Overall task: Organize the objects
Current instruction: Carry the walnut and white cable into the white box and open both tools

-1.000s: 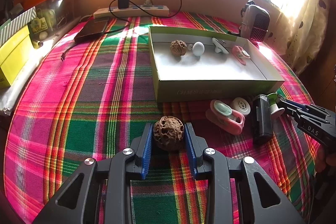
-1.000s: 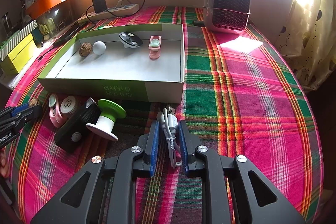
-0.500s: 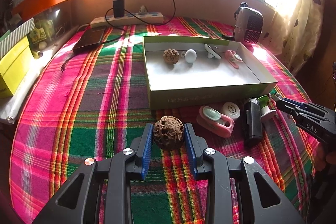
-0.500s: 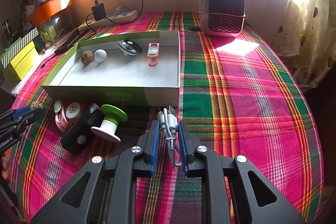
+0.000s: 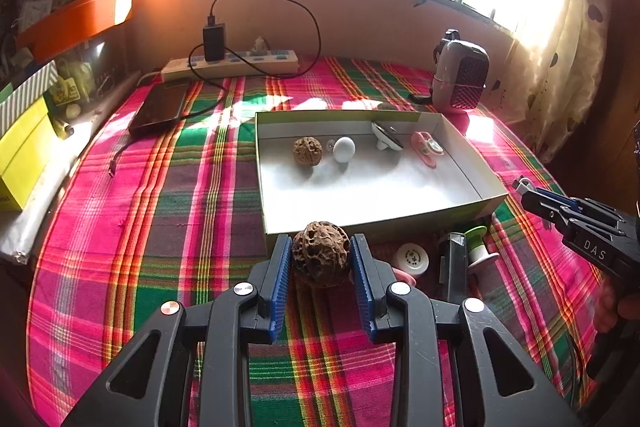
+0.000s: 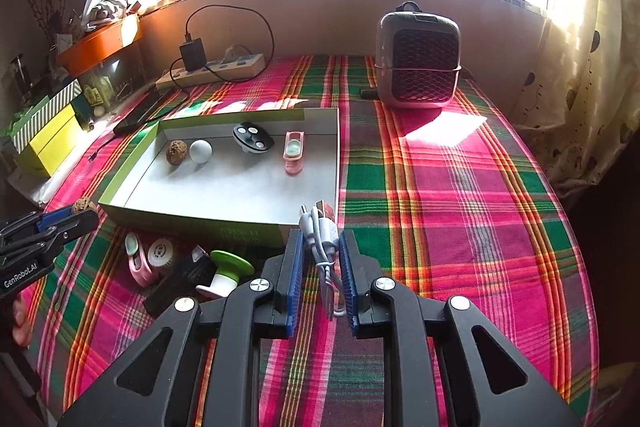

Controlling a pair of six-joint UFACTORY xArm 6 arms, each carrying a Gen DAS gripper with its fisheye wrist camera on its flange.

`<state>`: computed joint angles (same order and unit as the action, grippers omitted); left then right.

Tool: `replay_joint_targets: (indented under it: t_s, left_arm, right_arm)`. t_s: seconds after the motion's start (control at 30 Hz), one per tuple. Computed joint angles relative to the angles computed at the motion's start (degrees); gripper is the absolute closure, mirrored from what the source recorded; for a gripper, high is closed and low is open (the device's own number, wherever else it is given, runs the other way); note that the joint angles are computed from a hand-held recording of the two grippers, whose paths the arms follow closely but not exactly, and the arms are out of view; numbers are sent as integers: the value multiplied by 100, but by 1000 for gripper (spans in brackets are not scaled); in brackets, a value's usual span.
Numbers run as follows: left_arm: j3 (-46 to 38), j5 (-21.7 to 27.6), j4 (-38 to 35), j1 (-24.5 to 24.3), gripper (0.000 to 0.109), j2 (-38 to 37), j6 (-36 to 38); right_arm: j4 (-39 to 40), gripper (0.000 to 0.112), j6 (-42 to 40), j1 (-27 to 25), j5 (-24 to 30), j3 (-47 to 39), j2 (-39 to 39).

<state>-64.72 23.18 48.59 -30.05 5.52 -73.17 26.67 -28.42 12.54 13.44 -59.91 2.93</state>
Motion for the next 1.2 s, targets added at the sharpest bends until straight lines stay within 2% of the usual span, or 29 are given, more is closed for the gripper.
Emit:
replay_joint_targets:
  t_s: [0.63,1.2]
  left_arm:
    - [-1299,69,-1286,273,81,1101,1588]
    - [-2120,413,-1830,332,81,1822,2342]
  right_arm:
    - [-78,93,-232,267,866,-1840,1333]
    - [-648,93,-139,363,1525,-2911,2271]
